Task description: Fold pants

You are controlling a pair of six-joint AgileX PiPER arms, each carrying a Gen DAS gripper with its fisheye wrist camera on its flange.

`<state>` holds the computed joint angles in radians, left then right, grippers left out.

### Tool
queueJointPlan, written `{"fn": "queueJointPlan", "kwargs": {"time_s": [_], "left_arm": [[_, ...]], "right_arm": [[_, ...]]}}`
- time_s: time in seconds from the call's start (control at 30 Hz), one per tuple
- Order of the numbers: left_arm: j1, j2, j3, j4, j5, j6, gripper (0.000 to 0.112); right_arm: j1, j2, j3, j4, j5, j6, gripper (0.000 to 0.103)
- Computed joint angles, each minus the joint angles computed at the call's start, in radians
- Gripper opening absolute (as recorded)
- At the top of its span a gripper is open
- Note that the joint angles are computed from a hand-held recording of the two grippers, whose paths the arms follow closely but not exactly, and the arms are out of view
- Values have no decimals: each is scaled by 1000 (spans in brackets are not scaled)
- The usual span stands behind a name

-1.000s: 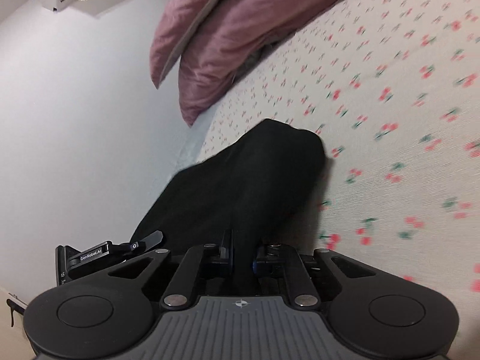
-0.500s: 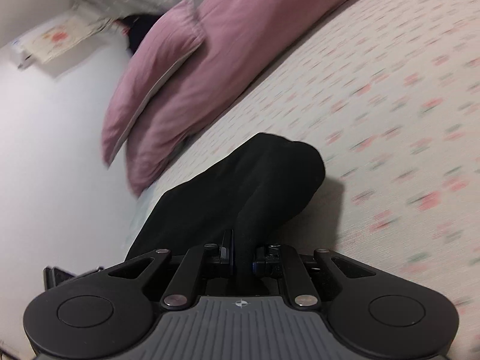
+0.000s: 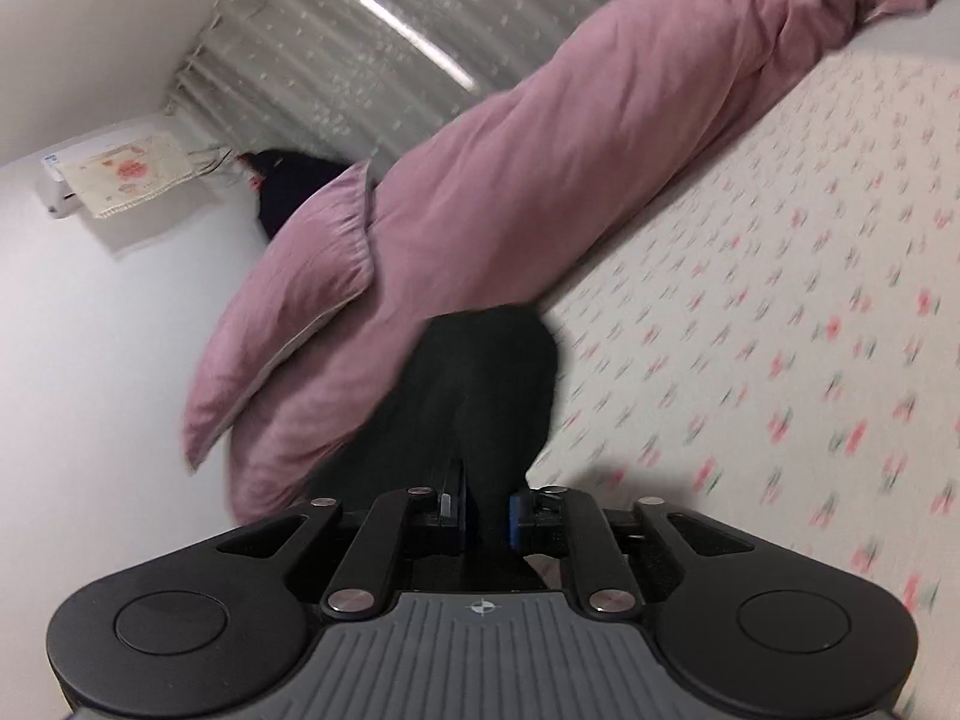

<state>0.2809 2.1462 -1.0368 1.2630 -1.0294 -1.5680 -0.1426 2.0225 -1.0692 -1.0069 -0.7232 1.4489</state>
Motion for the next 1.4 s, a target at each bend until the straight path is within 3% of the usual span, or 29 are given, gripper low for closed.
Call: {"fn": "queueJointPlan", "kwargs": {"time_s": [0.03,0.1,0.17,0.23,0.3,0.43,0.57,0.73,0.8,0.93,1.07,1.23,1.3,1.4], "left_arm": [[-15,7,-11,-34,49,35,22],[-69,8,-19,-113,238,147,27],[-103,24,-15,-208,321,279,39],[-107,3,0,-225,335,326,40],[-120,-44,38,-269,369,398,42],[-145,-137,103,-265,452,453,47],[-166,-242,191,-227,500,481,64],[-163,-300,231,-22,545,292,68],[-147,-309,238,81,537,188,68],[-156,-348,287,125,605,196,69],[-151,-379,386,-57,602,421,72],[-277,-512,525,-555,750,921,73],[-343,-586,570,-755,808,1121,76],[-412,-653,643,-1055,773,1409,80]], "right_arm": [[9,23,-23,37,42,-8,26],[21,55,-47,100,136,-27,26],[19,85,-81,36,189,68,27],[-1,83,-77,-47,184,148,37],[-30,45,-15,-52,142,110,44],[-35,-23,47,-97,129,88,46],[28,-97,107,-126,235,36,53],[115,-141,165,-146,391,-39,59],[137,-146,175,-238,435,-9,61],[157,-194,248,-173,470,-179,65],[153,-264,320,-203,496,-186,72],[189,-403,417,-449,573,-8,74],[220,-446,460,-348,603,-133,75],[257,-527,525,-48,625,-413,84]]}}
